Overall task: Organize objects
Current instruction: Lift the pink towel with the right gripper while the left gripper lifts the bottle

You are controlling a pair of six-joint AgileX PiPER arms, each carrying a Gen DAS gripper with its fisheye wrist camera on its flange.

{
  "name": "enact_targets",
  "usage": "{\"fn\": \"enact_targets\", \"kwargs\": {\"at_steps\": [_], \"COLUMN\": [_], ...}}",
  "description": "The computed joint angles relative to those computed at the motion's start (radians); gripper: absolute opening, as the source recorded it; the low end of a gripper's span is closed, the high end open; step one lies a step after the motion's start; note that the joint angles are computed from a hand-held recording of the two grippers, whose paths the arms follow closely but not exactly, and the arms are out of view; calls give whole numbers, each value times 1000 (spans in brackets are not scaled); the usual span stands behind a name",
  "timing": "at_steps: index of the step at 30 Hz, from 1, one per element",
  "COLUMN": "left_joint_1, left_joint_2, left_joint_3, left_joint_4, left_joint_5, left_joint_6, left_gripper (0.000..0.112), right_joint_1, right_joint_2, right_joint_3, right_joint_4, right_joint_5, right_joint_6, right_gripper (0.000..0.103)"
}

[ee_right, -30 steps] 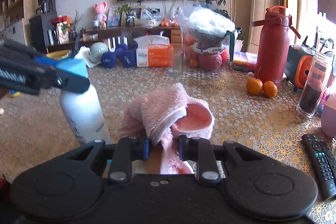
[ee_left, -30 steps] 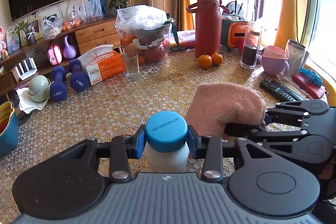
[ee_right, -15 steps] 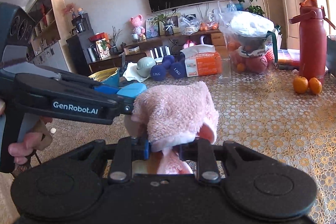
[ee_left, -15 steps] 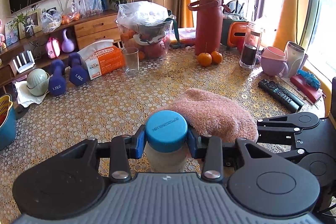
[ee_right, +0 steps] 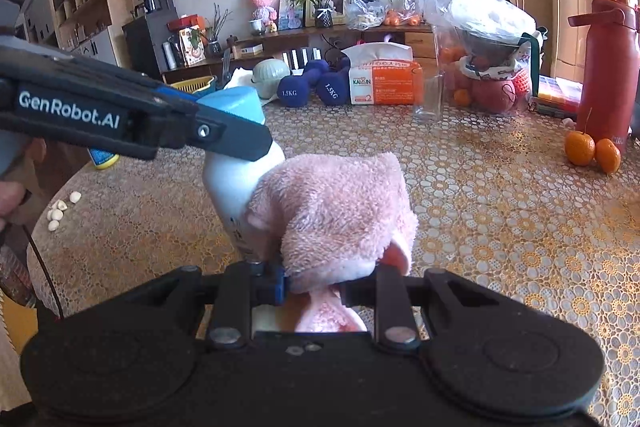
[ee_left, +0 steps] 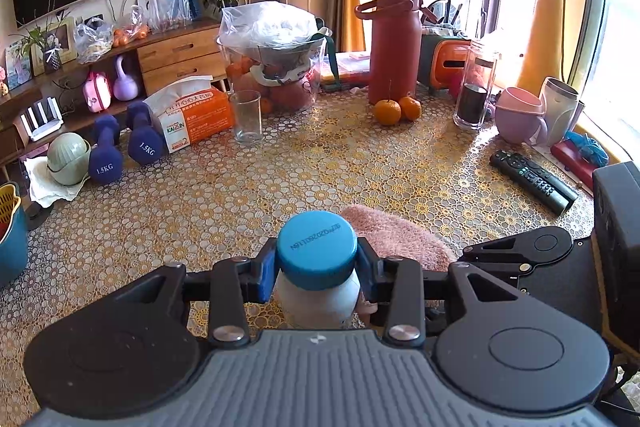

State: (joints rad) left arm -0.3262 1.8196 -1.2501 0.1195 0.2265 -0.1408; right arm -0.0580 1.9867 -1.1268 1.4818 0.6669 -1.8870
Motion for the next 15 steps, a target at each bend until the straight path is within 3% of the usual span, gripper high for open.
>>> {"fn": "enact_targets", "kwargs": {"at_steps": [8,15], "left_joint_1": [2,-12], "left_joint_2": [-6,-22], "left_joint_3": [-8,4], "left_joint_4": [-27,75], "left_joint_5": [24,35], "left_joint_6": [51,-31], "left_gripper": [39,40], "right_joint_1": [17,-15], "right_joint_2": [-9,-78], "right_joint_3": [7,46], "right_joint_4": [-28,-15], "right_joint_5": [-66,-23], "right_joint_6": [-8,-23], "right_gripper": [23,23]}}
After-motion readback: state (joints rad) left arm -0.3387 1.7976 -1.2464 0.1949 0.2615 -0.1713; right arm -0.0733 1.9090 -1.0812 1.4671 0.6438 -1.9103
